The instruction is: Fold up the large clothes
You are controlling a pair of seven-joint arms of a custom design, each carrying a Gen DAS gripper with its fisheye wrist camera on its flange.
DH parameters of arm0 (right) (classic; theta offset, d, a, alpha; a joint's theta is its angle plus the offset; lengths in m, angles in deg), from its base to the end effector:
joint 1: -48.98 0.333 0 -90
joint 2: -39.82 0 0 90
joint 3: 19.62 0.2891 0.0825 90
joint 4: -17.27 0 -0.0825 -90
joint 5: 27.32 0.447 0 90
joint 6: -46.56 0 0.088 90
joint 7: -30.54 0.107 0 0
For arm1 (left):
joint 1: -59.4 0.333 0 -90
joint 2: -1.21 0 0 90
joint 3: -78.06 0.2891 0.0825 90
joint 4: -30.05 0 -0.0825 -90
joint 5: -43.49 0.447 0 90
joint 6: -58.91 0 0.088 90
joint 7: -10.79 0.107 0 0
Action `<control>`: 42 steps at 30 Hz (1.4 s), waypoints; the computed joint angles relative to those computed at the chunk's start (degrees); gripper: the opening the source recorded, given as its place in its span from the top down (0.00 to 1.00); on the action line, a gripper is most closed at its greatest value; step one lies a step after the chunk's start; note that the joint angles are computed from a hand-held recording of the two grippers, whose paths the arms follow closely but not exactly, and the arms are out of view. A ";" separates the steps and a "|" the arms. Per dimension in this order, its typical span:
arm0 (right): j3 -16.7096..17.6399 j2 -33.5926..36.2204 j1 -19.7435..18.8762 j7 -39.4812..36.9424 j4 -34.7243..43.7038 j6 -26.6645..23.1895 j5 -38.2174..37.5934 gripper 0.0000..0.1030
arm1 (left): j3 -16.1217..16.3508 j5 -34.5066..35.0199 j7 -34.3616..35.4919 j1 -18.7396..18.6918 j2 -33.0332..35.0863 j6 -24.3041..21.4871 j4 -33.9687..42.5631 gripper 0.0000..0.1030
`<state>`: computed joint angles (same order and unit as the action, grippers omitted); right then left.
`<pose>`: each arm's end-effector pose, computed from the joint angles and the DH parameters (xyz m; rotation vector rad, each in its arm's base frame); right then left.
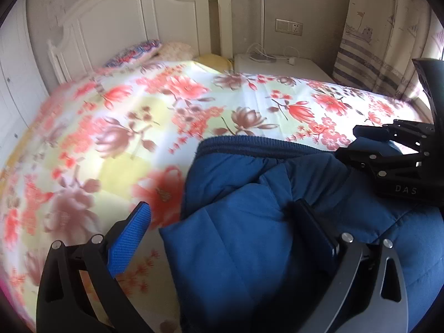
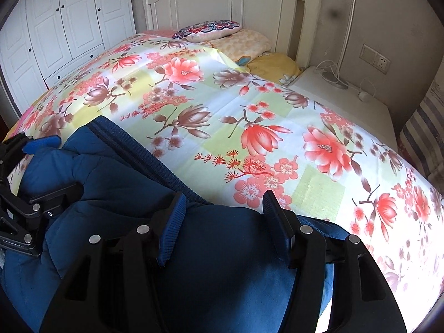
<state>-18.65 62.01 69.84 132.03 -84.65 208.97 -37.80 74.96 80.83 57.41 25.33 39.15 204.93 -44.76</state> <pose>0.6809 0.2817 0.3571 -2.0781 1.4813 -0.5430 0.6535 -0.4922 0.3706 -1.4940 2.0452 -0.6878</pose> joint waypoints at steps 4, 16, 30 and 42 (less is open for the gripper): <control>-3.39 -1.30 3.11 3.63 -1.25 0.28 -6.44 0.45 | 5.71 13.16 -10.77 -7.63 -6.27 -9.09 -4.33 0.02; -1.63 -7.39 4.26 15.76 -1.85 -3.67 -17.19 0.42 | -1.47 24.33 -40.75 -5.10 -29.99 -9.04 -36.66 0.02; 3.12 7.89 7.19 -3.32 17.31 -19.37 -5.03 0.22 | -9.43 28.84 -47.40 5.17 -28.98 -2.11 -39.28 0.02; -0.86 0.49 10.37 4.65 7.01 -10.92 -11.21 0.24 | -10.16 32.68 -51.65 6.36 -28.08 -0.24 -39.79 0.02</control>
